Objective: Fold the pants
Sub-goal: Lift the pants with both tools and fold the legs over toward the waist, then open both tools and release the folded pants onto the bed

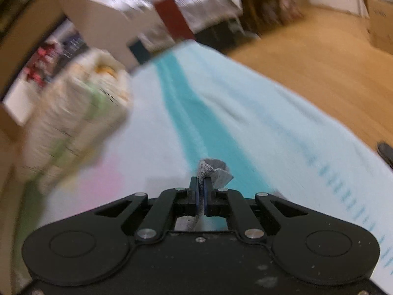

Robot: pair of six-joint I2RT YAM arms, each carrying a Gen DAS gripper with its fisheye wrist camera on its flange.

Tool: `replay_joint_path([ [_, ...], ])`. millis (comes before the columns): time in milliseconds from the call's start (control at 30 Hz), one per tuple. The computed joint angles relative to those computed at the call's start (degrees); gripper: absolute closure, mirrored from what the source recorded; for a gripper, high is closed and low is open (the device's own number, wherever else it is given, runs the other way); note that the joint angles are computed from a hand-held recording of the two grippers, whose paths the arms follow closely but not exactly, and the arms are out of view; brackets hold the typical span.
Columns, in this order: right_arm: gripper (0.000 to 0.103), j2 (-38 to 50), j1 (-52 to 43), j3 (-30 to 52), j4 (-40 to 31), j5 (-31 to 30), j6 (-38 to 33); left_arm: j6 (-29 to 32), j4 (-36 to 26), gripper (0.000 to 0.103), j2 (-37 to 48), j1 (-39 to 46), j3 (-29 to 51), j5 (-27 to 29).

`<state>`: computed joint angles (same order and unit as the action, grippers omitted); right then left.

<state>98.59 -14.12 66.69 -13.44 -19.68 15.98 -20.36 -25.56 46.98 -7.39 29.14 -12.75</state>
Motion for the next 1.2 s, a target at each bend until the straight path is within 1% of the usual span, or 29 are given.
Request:
replay_joint_path([
  [33, 0.098, -2.19, -0.58, -1.19, 0.11, -0.39, -0.69, -0.61, -1.56, 0.1, -1.6, -1.55, -0.45, -1.15],
  [100, 0.098, -5.87, -1.88, -4.31, -0.19, 0.42, -3.51, -2.01, -3.95, 0.1, -2.87, -2.25, -2.3, 0.08],
  [167, 0.098, -7.34, -2.92, -8.12, -0.22, 3.75, -7.83, -4.26, -3.68, 0.1, 1.64, -2.78, -5.15, 2.87],
  [200, 0.098, -6.46, -3.21, -9.25, -0.71, 5.78, -9.6, -5.47, -2.08, 0.1, 6.18, -2.88, -6.46, 4.36],
  [267, 0.098, -1.46, -3.9, -9.37, -2.61, 8.51, -11.07, -6.68, 3.86, 0.1, 16.16, -2.86, -7.97, 6.84],
  [333, 0.098, 4.41, -3.91, -8.75, -3.37, 11.64, -11.72, -6.59, 7.55, 0.1, 25.24, -4.0, -7.15, 7.17],
  [400, 0.098, 7.41, -3.52, -8.82, -2.59, 13.53, -11.21, -6.79, 9.35, 0.1, 27.91, -4.3, -7.07, 7.11],
  [533, 0.098, 6.29, -3.32, -8.99, -1.89, 12.79, -11.09, -6.09, 10.3, 0.1, 28.15, -3.64, -6.85, 8.22],
  [667, 0.098, 0.02, -5.7, -12.56, 0.44, 9.28, -11.77, -6.49, 10.44, 0.1, 23.56, -5.34, -8.22, 6.59],
  [733, 0.098, -2.09, -6.68, -14.2, 1.27, 9.28, -12.82, -6.66, 11.04, 0.099, 23.38, -5.73, -9.52, 6.6],
  [800, 0.098, -0.9, -7.01, -14.76, 1.03, 11.54, -13.87, -6.22, 12.88, 0.099, 26.73, -4.16, -9.84, 8.14],
  [867, 0.098, 2.62, -7.39, -13.05, -1.8, 12.8, -13.5, -5.42, 14.08, 0.099, 28.38, -3.4, -10.0, 8.61],
  [933, 0.098, 3.83, -8.04, -13.39, -1.18, 12.14, -13.76, -4.66, 13.63, 0.099, 27.98, -2.17, -9.77, 9.44],
  [1000, 0.098, 3.45, -8.14, -13.62, -0.64, 11.64, -14.01, -4.57, 14.06, 0.099, 28.39, -1.38, -9.8, 10.12],
  [1100, 0.098, 3.07, -7.75, -13.07, -0.72, 11.81, -14.46, -3.63, 12.91, 0.099, 26.71, 0.17, -9.82, 10.6],
  [1200, 0.098, 2.84, -7.97, -13.95, 1.17, 11.55, -14.25, -5.73, 14.09, 0.099, 28.26, -1.73, -8.87, 9.37],
])
